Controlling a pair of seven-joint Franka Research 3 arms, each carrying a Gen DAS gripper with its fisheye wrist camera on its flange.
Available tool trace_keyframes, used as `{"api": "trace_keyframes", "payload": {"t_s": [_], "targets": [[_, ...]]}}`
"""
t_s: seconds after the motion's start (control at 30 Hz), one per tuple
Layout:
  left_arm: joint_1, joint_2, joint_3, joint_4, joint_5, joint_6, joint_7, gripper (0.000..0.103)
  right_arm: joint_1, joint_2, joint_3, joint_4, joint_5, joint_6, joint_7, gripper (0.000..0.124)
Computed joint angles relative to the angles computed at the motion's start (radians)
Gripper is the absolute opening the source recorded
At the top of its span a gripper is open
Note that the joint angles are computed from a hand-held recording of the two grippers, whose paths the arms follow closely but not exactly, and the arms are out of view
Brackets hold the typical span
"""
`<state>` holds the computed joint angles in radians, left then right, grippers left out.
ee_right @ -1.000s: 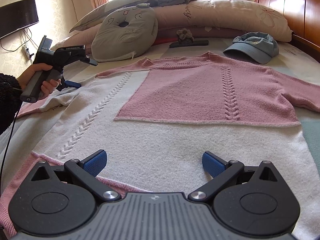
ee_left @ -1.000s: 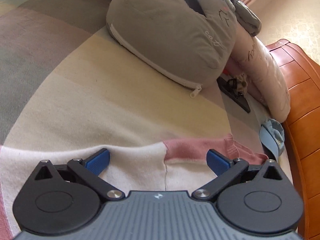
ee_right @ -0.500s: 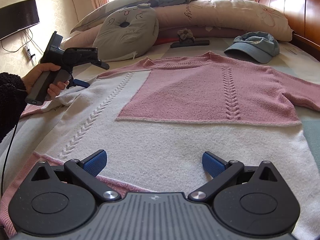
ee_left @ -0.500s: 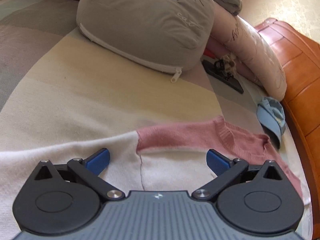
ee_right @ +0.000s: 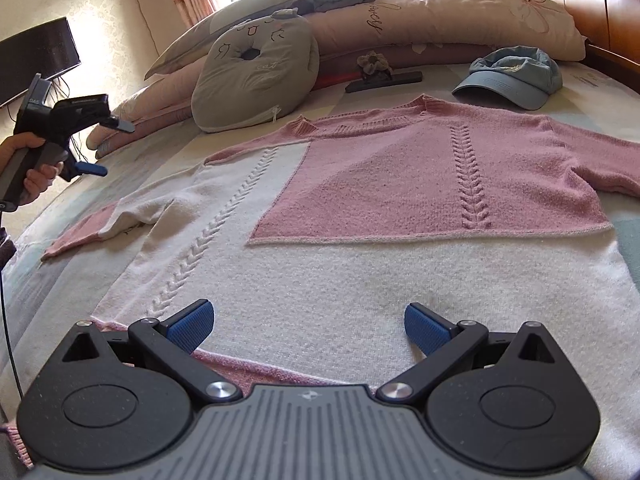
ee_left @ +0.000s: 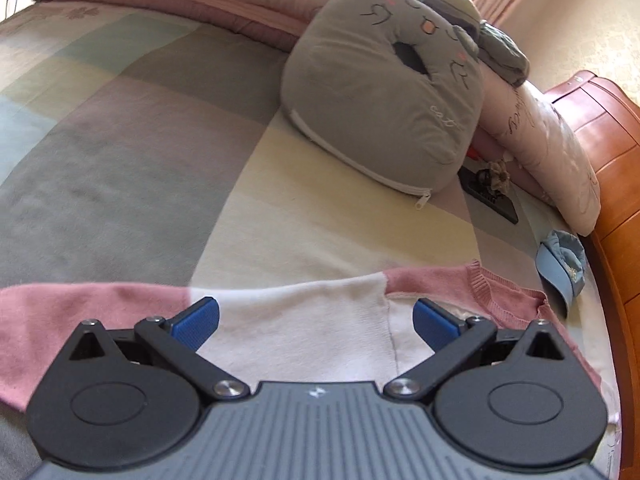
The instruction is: Fold clothes
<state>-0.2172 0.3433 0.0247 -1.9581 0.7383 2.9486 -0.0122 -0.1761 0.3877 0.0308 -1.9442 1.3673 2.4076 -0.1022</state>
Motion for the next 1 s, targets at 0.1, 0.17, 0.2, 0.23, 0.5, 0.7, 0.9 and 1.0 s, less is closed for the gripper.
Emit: {"api": "trace_keyframes", "payload": {"t_s": [0.1,0.17,0.2,0.23,0.5,0.7,0.9,1.0], "targets": [[0.002,0.016,0.014,-0.046,-0.009,0.028,-0.040,0.102,0.006,-0.002,0.006,-0.011,0.025,0.028,-0.045,0.103],[-0.026,0.035,0.056,-0.052,0.019,0.026,-0.095,0.102,0.010,-0.003,0.008,-0.015,0.038,0.044,-0.075,0.103],[-0.078,0.036,0.124,-0.055,0.099,0.034,-0.182,0.102,0.013,-0.003,0.008,-0.017,0.044,0.051,-0.086,0.103],[-0.126,0.033,0.186,-0.054,0.206,0.030,-0.290,0.102,0.015,-0.002,0.008,-0.017,0.046,0.055,-0.094,0.103],[-0.070,0.009,0.081,-0.034,0.173,-0.173,-0.285,0.102,0.016,-0.001,0.005,-0.014,0.040,0.051,-0.088,0.103],[-0.038,0.118,-0.005,0.121,0.197,0.039,-0.191,0.102,0.017,-0.004,0.006,-0.017,0.042,0.052,-0.084,0.103],[0.014,0.250,-0.134,0.248,-0.012,0.028,0.079,0.102,0.023,-0.010,0.004,-0.026,0.042,0.068,-0.106,0.103],[-0.084,0.222,-0.010,0.169,0.029,0.126,-0.004,0.102,0.022,-0.010,0.001,-0.022,0.021,0.059,-0.082,0.103]]}}
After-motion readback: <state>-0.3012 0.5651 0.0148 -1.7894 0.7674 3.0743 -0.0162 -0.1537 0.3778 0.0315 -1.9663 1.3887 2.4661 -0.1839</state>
